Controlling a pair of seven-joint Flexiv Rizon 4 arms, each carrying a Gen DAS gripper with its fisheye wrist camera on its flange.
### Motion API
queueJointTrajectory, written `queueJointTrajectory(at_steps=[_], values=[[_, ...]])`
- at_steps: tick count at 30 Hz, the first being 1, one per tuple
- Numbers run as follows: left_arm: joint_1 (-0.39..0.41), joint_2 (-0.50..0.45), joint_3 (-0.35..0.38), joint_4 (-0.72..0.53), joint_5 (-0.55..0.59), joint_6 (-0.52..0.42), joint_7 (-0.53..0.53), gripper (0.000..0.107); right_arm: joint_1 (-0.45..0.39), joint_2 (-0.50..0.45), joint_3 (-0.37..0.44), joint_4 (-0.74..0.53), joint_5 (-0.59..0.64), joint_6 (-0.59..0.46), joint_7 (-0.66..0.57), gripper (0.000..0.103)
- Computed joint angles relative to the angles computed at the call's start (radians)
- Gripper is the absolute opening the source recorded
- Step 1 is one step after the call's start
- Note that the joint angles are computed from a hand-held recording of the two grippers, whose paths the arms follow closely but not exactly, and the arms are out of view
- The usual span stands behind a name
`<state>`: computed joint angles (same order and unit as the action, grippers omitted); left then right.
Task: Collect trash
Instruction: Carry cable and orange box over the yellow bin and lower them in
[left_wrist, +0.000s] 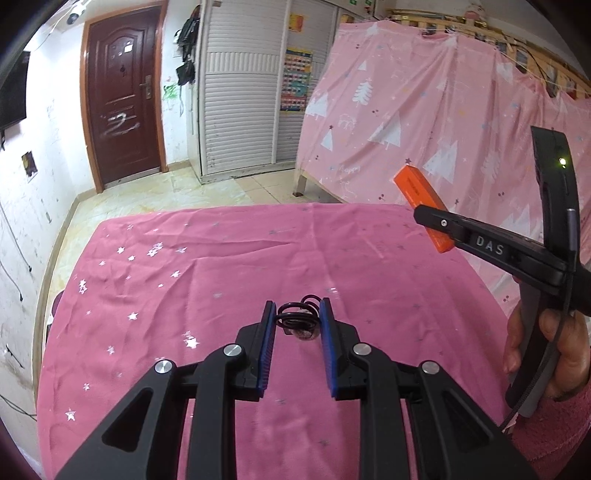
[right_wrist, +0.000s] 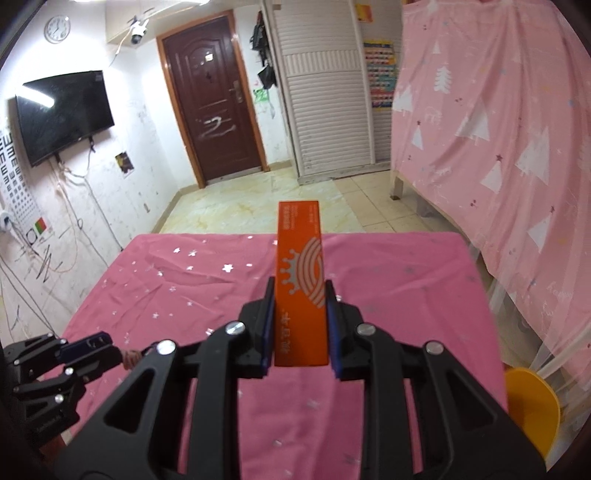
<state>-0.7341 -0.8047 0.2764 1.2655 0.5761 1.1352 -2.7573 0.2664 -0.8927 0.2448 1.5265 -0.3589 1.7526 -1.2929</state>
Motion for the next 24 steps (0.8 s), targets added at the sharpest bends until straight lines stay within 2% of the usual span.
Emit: queueJointTrajectory(at_steps=[9,24], values=[[0.0,-0.067,-0.039,-0.142,-0.028,-0.055,0.104,0.017,-0.041,0.037,-0.043,0.084,0.035,0.077,0.027,0.022],[-0.009,-0.246,-0.094,-0.466,-0.134,-0.176,0.328,0.017,-0.095,0.073,-0.152,0.201,0.083,0.169,0.084,0.022]])
